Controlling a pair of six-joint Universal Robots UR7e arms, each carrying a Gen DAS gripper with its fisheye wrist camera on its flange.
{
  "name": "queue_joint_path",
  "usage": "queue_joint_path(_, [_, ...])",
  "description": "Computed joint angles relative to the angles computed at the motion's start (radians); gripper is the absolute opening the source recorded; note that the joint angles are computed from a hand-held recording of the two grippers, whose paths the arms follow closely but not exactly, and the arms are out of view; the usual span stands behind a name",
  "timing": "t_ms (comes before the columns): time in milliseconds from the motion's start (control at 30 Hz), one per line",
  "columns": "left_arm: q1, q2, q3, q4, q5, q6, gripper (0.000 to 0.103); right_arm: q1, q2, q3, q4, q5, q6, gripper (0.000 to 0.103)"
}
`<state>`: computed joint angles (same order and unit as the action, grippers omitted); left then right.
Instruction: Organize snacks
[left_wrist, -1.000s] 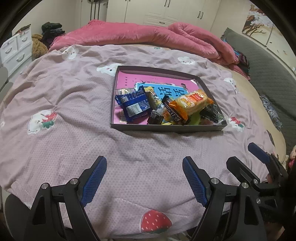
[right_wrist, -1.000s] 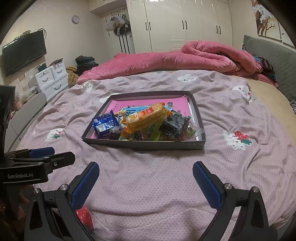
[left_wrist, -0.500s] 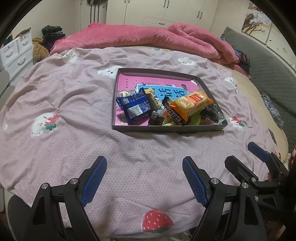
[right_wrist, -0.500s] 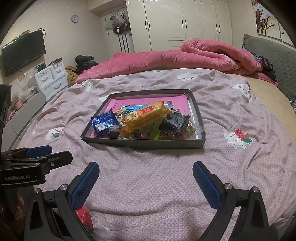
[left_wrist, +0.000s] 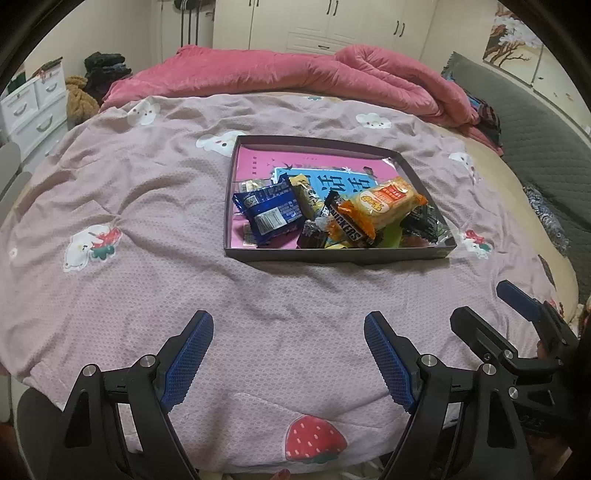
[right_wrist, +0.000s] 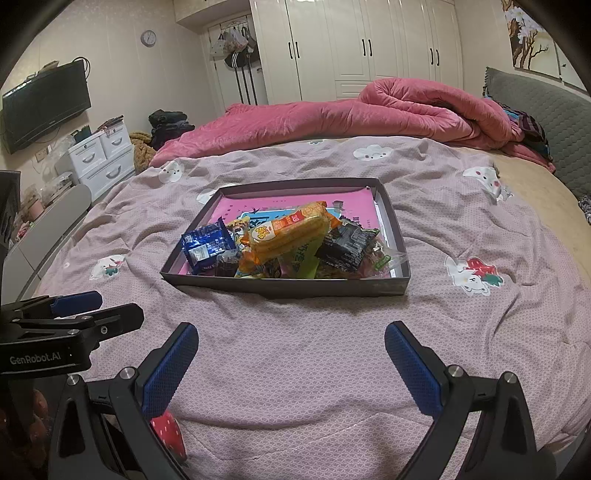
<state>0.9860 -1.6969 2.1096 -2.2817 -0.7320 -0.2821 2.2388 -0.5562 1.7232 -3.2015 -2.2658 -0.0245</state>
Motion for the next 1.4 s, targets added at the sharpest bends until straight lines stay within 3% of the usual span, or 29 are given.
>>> queue_joint_path(1133, [-0.005, 0.001, -0.009, 0.063, 0.019, -0.033, 0.085, 0.000, -0.001, 0.001, -0.001, -0.001, -0.001, 0.102])
queue_joint_path(1400, [0.023, 0.010, -0.015, 0.006, 0.039, -0.031, 0.085, -0.006, 0.000, 0.000, 0.001, 0.002, -0.002, 0.102])
